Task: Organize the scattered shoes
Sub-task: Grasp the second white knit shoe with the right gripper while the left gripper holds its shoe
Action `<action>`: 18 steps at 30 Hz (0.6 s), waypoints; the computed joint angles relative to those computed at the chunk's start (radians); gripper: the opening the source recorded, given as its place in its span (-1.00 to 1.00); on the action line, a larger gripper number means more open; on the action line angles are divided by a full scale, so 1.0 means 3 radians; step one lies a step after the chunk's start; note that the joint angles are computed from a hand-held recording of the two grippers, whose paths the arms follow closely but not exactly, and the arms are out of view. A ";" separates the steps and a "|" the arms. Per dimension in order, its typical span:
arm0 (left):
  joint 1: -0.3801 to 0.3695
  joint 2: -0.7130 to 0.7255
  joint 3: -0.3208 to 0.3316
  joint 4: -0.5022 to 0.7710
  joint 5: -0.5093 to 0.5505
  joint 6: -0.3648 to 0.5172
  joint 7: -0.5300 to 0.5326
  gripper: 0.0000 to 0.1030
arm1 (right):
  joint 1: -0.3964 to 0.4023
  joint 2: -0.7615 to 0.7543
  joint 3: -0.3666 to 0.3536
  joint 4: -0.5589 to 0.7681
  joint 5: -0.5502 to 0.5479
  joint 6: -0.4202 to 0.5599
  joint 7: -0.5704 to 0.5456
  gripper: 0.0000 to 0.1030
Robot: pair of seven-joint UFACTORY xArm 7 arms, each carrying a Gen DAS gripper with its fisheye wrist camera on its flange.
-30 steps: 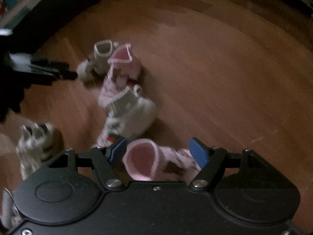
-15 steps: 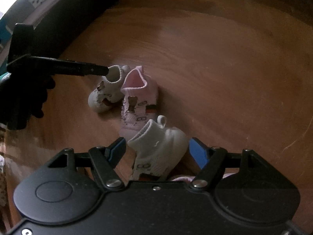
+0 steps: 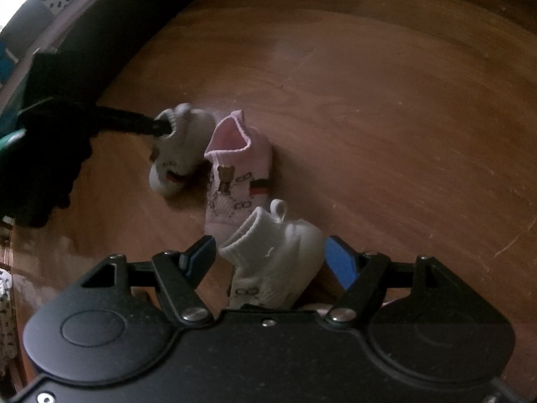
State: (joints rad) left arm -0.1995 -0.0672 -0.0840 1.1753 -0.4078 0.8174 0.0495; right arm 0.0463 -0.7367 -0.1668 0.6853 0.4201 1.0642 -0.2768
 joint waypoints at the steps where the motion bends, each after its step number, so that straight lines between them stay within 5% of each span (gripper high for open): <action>1: 0.0041 -0.0176 0.0055 -0.0192 -0.0252 -0.0051 -0.0155 -0.86 | -0.0023 0.0011 0.0010 0.0005 -0.0012 -0.0009 0.0035 0.45; 5: 0.0086 -0.0635 0.0159 -0.0675 -0.0563 -0.0152 -0.0631 -0.87 | -0.0062 0.0051 0.0086 0.0024 -0.0088 -0.0052 0.0163 0.44; 10: 0.0104 -0.0893 0.0126 -0.1099 -0.0284 -0.0309 -0.1143 -0.87 | -0.0021 0.0200 0.0254 0.0118 -0.0240 -0.0085 0.0323 0.44; 18: 0.0035 -0.0766 0.0257 -0.1049 -0.0170 -0.0348 -0.0740 -0.76 | 0.0040 0.0420 0.0464 0.0300 -0.0668 0.0003 0.0443 0.28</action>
State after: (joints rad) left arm -0.1889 -0.2971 -0.0068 0.8605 -0.4588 0.7132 -0.1725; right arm 0.0583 -0.6107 -0.0277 0.7754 0.2197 1.0650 -0.1440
